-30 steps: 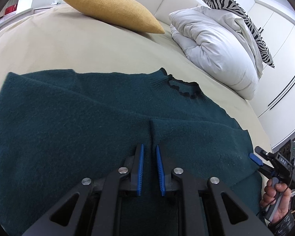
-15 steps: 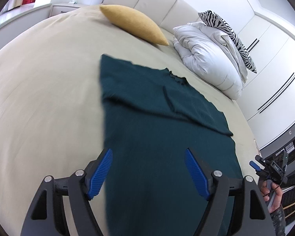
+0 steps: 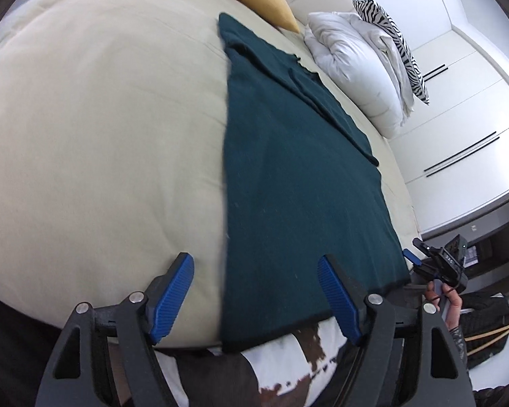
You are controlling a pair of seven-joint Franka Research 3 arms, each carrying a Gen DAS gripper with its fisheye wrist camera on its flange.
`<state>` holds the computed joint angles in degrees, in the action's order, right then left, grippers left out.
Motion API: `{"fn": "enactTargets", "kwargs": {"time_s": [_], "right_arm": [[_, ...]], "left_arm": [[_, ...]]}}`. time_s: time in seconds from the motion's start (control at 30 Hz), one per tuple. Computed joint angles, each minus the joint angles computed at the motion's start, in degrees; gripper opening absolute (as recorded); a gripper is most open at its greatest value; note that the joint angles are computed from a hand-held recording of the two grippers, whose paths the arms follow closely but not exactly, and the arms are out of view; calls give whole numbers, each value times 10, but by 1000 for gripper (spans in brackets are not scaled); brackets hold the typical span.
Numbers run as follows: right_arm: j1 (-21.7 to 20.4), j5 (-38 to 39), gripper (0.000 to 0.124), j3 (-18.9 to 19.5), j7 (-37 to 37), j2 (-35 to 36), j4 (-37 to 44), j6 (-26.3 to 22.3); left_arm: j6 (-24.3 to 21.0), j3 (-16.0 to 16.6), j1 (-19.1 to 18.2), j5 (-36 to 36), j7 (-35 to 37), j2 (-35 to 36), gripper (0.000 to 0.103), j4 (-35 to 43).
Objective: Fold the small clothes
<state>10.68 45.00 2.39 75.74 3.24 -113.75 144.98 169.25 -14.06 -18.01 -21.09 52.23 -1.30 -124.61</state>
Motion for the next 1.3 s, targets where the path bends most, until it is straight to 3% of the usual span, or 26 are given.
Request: {"fn": "enactTargets", "kwargs": {"time_s": [0.13, 0.4, 0.6, 0.73, 0.9, 1.03, 1.17, 1.3], "right_arm": [[-5, -1, 63, -6, 4, -14, -17, -9], [-19, -8, 63, -21, 19, -37, -53, -47], [-24, -2, 62, -24, 6, -34, -54, -72], [-24, -16, 56, -23, 12, -26, -45, -86], [-30, -22, 35, -25, 15, -24, -43, -97], [-32, -17, 28, -25, 7, -25, -41, -106], [-31, -19, 9, -23, -4, -23, -35, -115], [-27, -26, 5, -21, -11, -28, -35, -111]], "left_arm": [[-15, -3, -9, -84, 63, 6, 73, 12], [-47, -9, -8, -112, 60, 4, 37, 11], [-59, -6, -9, -117, 65, 1, 20, 8], [-67, -6, -9, -113, 65, 3, 18, 13], [-73, -7, -8, -103, 59, 3, 11, 13], [-73, -7, -8, -97, 56, 3, 9, 14], [-74, -7, -8, -78, 53, 2, 7, 14], [-61, -7, -10, -87, 65, -1, 7, 11]]}}
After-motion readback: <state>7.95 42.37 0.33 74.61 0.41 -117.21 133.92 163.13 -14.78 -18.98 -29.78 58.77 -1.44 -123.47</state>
